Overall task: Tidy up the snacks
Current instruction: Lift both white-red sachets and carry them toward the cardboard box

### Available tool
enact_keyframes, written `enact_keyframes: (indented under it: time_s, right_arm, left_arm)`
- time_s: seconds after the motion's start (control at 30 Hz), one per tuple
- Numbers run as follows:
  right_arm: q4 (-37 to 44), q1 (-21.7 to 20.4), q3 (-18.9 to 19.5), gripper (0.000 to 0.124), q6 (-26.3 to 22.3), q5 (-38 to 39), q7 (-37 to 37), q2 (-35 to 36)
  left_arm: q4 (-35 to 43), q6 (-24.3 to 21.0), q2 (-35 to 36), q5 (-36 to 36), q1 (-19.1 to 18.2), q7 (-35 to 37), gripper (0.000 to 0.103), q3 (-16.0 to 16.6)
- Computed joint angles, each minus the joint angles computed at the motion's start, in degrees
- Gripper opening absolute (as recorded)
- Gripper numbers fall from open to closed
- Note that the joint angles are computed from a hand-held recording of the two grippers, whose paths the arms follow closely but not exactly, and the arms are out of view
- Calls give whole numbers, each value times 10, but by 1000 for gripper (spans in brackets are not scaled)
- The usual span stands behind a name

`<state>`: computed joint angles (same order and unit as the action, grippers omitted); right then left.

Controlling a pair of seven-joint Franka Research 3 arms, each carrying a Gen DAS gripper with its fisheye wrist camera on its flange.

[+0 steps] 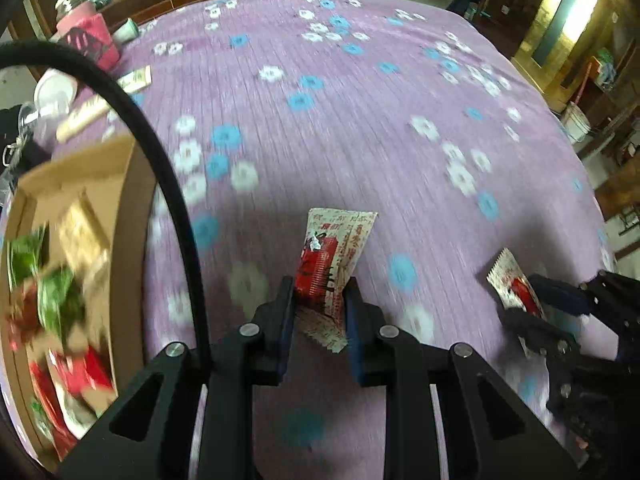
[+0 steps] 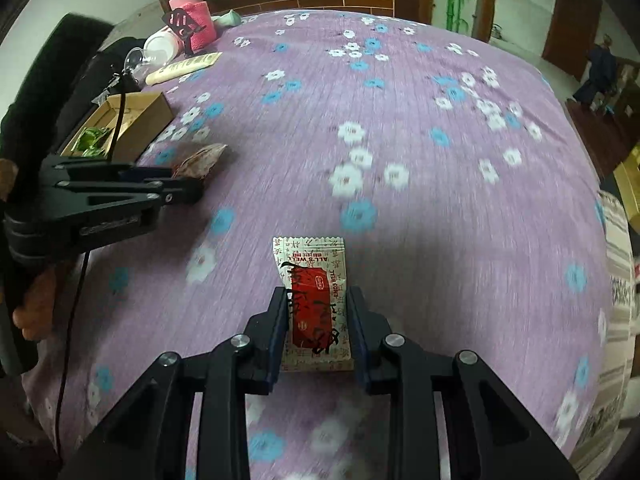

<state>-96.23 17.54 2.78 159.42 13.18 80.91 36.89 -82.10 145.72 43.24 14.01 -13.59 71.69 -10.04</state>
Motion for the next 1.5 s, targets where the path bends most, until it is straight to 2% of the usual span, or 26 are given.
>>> enact_keyframes:
  time_s: [0.13, 0.23, 0.3, 0.53, 0.63, 0.9, 1.07, 1.5]
  right_arm:
    - [-68, 3, 5, 29, 33, 13, 8, -39]
    - [-117, 12, 3, 29, 57, 15, 18, -68]
    - [-143, 5, 16, 29, 69, 28, 14, -83]
    - [-201, 41, -9, 29, 93, 4, 50, -118]
    - [-217, 66, -31, 30, 106, -22, 82, -125]
    - [-223, 97, -62, 31, 113, -64, 152, -127]
    - [-233, 80, -34, 31, 123, -54, 157, -131]
    - [-236, 90, -25, 31, 133, -50, 166, -132]
  left_arm:
    - [-100, 33, -58, -25, 24, 16, 25, -26]
    - [-160, 56, -94, -31, 27, 17, 25, -30]
    - [-197, 72, -116, -40, 33, 18, 25, -36]
    - [-297, 125, -175, 8, 7, -11, 25, -13]
    - [-311, 139, -182, 37, -7, -35, 25, 0]
    - [-335, 163, -194, 52, -1, -66, 26, -1]
    - [-354, 177, -204, 61, 0, -84, 26, 1]
    - [-387, 203, -224, 110, -13, -143, 26, 22]
